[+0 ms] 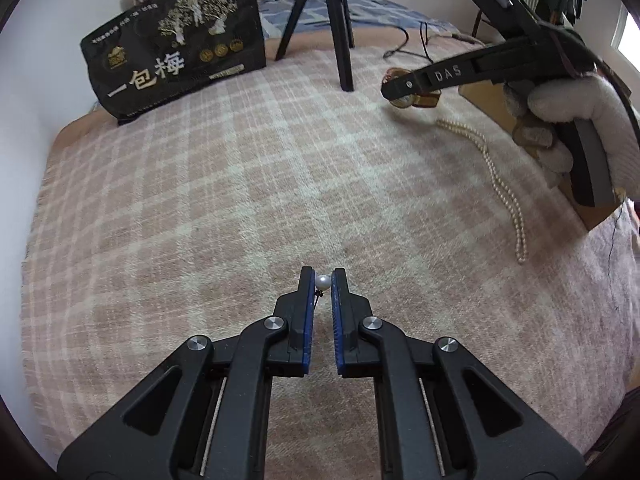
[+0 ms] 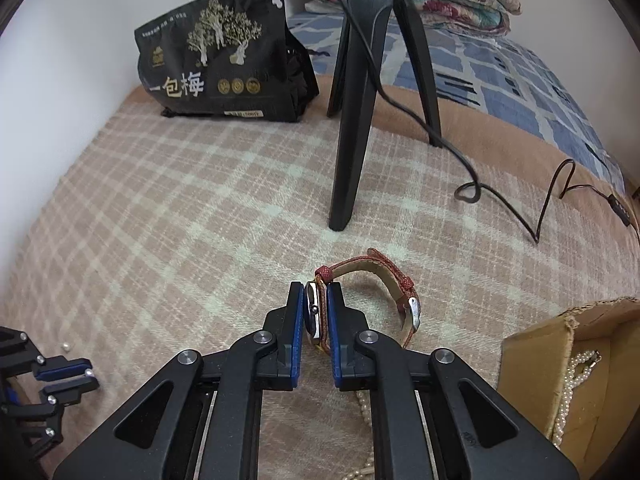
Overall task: Organize jewelry
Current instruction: 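Close the left tool on the pearl stud while the right tool grips the watch, then carry the pearl stud and the watch over the cardboard box with both tools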
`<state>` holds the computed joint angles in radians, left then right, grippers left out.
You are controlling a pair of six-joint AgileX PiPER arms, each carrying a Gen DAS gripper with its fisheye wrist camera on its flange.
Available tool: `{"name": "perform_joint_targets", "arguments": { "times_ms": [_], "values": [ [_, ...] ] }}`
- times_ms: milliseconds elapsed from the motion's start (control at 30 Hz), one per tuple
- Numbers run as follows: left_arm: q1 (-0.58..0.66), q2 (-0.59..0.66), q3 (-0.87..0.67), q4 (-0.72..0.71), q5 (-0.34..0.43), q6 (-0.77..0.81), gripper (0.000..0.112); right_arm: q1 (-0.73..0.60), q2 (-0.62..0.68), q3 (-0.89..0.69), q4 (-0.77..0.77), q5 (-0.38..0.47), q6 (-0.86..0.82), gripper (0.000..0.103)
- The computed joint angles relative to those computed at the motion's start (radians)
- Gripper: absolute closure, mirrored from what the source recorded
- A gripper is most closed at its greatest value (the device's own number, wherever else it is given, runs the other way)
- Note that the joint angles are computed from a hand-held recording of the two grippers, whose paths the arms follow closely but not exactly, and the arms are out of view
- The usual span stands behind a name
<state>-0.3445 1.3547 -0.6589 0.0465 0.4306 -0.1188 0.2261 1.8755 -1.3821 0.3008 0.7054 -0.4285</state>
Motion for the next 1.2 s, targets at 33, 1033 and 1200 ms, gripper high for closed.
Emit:
{"name": "perform_joint_targets", "arguments": {
  "times_ms": [33,1033,1200],
  "values": [
    [0.007,-0.013,-0.001,-0.011,0.005,0.008,0.106,-0.002,-0.011,0.003,0.011,0.003,-0.004,0.093],
    [-0.366,-0.191,-0.17,0.24,0.14,-0.436,0.106,-0.253,-0.576,0.239,0.094,0.231,-0.136,0.094],
    [-0.473,-0.141,-0.236,0.311,0.15,-0.54,0.106,-0.377,-0.636,0.273,0.106,0.278,-0.203,0.094]
  ]
}}
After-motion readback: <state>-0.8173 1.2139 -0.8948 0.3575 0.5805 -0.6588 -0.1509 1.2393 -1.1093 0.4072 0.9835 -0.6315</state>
